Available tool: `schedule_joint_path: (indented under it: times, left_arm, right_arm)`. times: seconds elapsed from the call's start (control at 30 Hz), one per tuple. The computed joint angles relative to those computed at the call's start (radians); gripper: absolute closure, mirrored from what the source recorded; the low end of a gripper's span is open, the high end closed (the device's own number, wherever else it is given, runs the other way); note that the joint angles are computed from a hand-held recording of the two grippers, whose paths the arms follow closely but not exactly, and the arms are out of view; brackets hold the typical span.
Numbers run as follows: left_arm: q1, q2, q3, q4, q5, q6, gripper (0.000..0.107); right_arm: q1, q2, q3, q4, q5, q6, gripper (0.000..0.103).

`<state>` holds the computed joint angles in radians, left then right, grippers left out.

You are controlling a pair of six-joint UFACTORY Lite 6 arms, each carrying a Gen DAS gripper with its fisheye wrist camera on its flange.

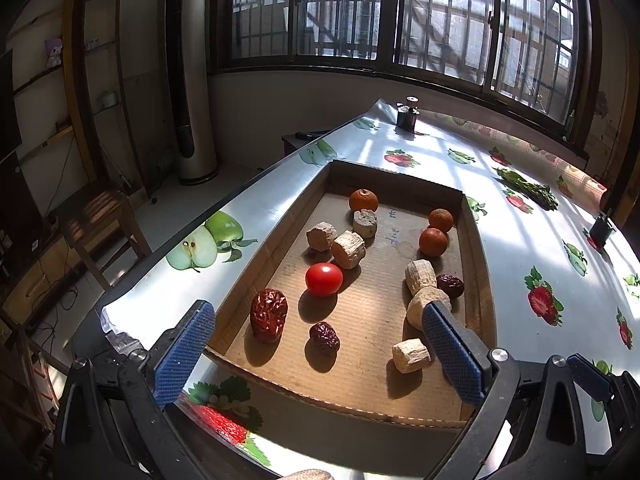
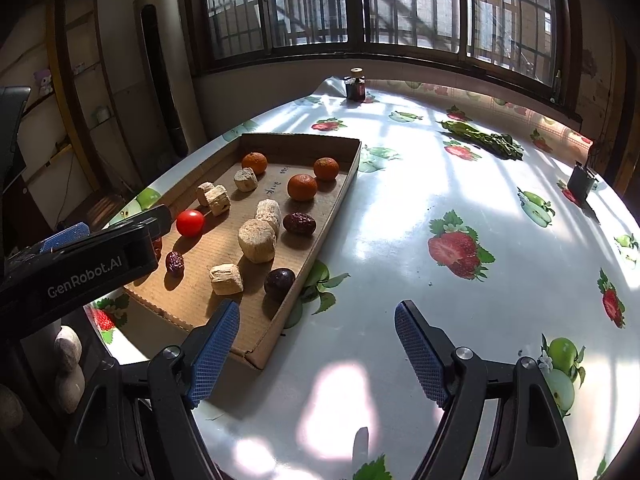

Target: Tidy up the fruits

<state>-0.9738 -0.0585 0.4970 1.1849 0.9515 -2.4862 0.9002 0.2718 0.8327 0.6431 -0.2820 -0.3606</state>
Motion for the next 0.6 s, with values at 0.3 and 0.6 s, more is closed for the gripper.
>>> schedule_joint_path:
  times: [0.3,0.6]
  left_arm:
    - [-0.023,-0.035,0.077,-0.017,0.115,0.111,0.004]
    - [0.04,0.022,0.211,-0.009,0.092,0.214,0.004]
  right_arm:
    - [-0.001,-0.038,0.019,0.1,0.008,-0.134,0.018]
    - [-0.066,-0.115,0.021,0.018,0.046,-0.108,0.014]
